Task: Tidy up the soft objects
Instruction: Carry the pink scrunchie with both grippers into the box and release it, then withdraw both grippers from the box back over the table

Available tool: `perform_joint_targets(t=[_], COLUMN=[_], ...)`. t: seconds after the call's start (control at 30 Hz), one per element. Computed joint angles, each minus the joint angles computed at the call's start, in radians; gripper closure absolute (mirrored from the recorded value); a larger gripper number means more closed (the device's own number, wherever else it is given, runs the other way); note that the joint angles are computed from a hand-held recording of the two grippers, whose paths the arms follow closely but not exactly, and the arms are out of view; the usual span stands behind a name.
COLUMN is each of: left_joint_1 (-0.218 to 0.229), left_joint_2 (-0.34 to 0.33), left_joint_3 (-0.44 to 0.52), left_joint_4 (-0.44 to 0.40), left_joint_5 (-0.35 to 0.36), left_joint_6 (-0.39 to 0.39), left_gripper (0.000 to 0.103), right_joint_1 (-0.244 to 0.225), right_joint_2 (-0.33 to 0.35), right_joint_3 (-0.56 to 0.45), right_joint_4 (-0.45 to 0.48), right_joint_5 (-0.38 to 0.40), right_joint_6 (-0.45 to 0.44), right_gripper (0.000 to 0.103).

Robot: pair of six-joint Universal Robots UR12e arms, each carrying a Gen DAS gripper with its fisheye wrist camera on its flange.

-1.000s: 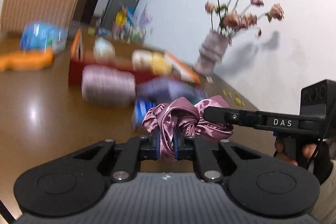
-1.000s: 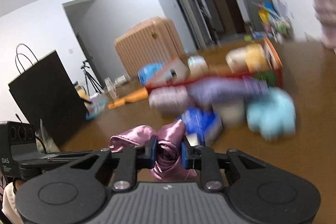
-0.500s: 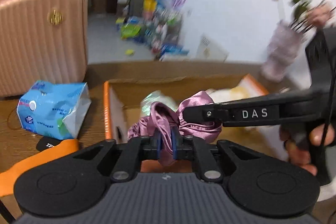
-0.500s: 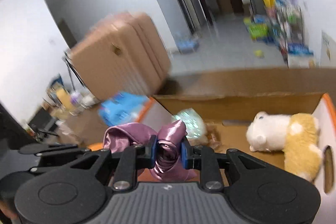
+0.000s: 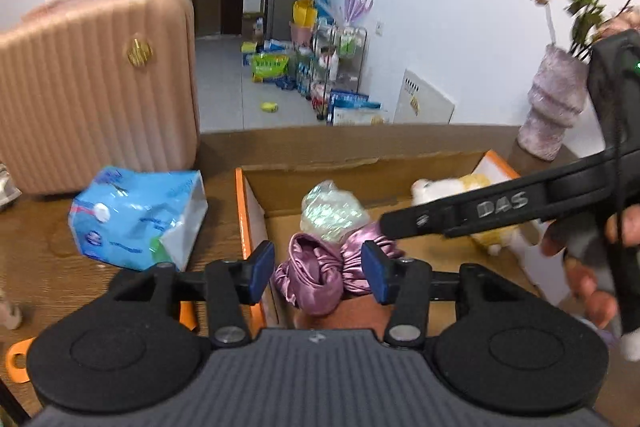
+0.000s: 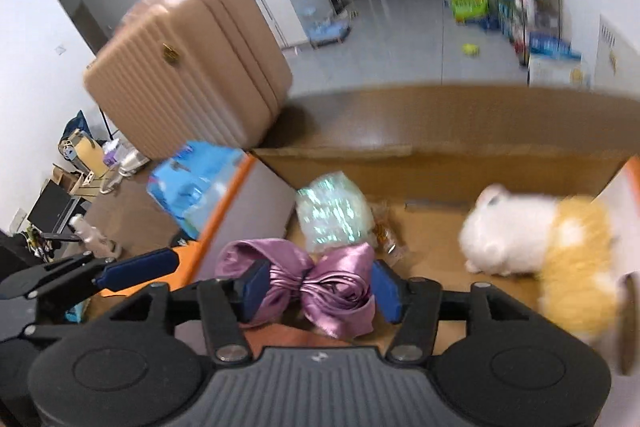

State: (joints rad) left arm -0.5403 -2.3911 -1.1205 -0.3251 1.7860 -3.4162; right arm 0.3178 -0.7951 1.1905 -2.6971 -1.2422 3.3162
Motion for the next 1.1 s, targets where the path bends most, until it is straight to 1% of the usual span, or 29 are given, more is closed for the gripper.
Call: perform_joint_targets(t=[0.07,0.13,0.2,0.27,0.37,0.47,0.5,0.53,0.57,0.63,0.67,0.7,0.73,0.77,0.83,0.87,0.93,1.0,1.03,1.1], left_joint_1=[-0.013,-0.029,-0.051,-0.071,-0.103,-0.133,-0.144,-0.157,-0.171,-0.198,-0.211,-0.221,-0.232,-0.241,-0.258,-0.270,-0.299,-0.323,-0.333,-0.342], left_joint_2=[0.033,0.063,0.093,0.119,0.159,0.185,0.192,0.196,0.197,0.189,0.188,0.186,0.185,0.185,0.178,0.169,0.141,0.119,0.113,0.119], left_joint_3=[-0.034,-0.067,-0.099,-0.131,-0.185,-0.233,-0.251,-0.267,-0.281,-0.308,-0.321,-0.336,-0.354,-0.371,-0.403,-0.413,-0.421,-0.428,-0.436,-0.466], left_joint_4=[0.029,0.053,0.087,0.127,0.178,0.223,0.245,0.267,0.300,0.395,0.430,0.468,0.504,0.535,0.595,0.628,0.682,0.686,0.668,0.615], left_joint_5=[0.012,0.028,0.059,0.085,0.114,0.158,0.181,0.213,0.254,0.328,0.355,0.371,0.381,0.389,0.412,0.436,0.514,0.578,0.593,0.592], left_joint_6=[-0.002,0.009,0.029,0.048,0.062,0.074,0.080,0.083,0.092,0.139,0.152,0.160,0.158,0.148,0.127,0.128,0.139,0.123,0.095,0.013], left_gripper=[0.044,0.044,0.041,0.034,0.031,0.029,0.027,0.024,0.019,0.014,0.013,0.011,0.008,0.007,0.005,0.003,0.001,0.000,0.000,0.000], right_joint_1=[-0.002,-0.006,-0.011,-0.013,-0.010,-0.003,0.000,0.002,0.006,0.016,0.017,0.019,0.021,0.024,0.032,0.036,0.050,0.061,0.068,0.079], right_joint_2=[-0.052,-0.110,-0.172,-0.228,-0.313,-0.378,-0.396,-0.411,-0.422,-0.443,-0.450,-0.457,-0.460,-0.459,-0.451,-0.445,-0.419,-0.402,-0.394,-0.381], right_joint_3=[0.057,0.124,0.198,0.270,0.382,0.479,0.511,0.540,0.569,0.636,0.662,0.694,0.725,0.747,0.803,0.830,0.876,0.916,0.934,0.964], right_joint_4=[-0.039,-0.082,-0.139,-0.201,-0.301,-0.390,-0.424,-0.458,-0.499,-0.606,-0.646,-0.699,-0.754,-0.793,-0.909,-0.966,-1.064,-1.112,-1.119,-1.122], right_joint_5=[-0.010,-0.002,0.015,0.016,-0.014,-0.056,-0.072,-0.085,-0.098,-0.121,-0.122,-0.123,-0.127,-0.134,-0.166,-0.189,-0.238,-0.268,-0.287,-0.315], right_joint_6=[-0.014,-0.027,-0.039,-0.052,-0.085,-0.135,-0.152,-0.164,-0.175,-0.194,-0.197,-0.203,-0.205,-0.208,-0.208,-0.208,-0.206,-0.200,-0.202,-0.207], right_gripper=[0.039,0.034,0.029,0.026,0.022,0.020,0.019,0.018,0.015,0.011,0.007,0.007,0.006,0.004,0.000,0.000,0.000,0.000,0.000,0.000])
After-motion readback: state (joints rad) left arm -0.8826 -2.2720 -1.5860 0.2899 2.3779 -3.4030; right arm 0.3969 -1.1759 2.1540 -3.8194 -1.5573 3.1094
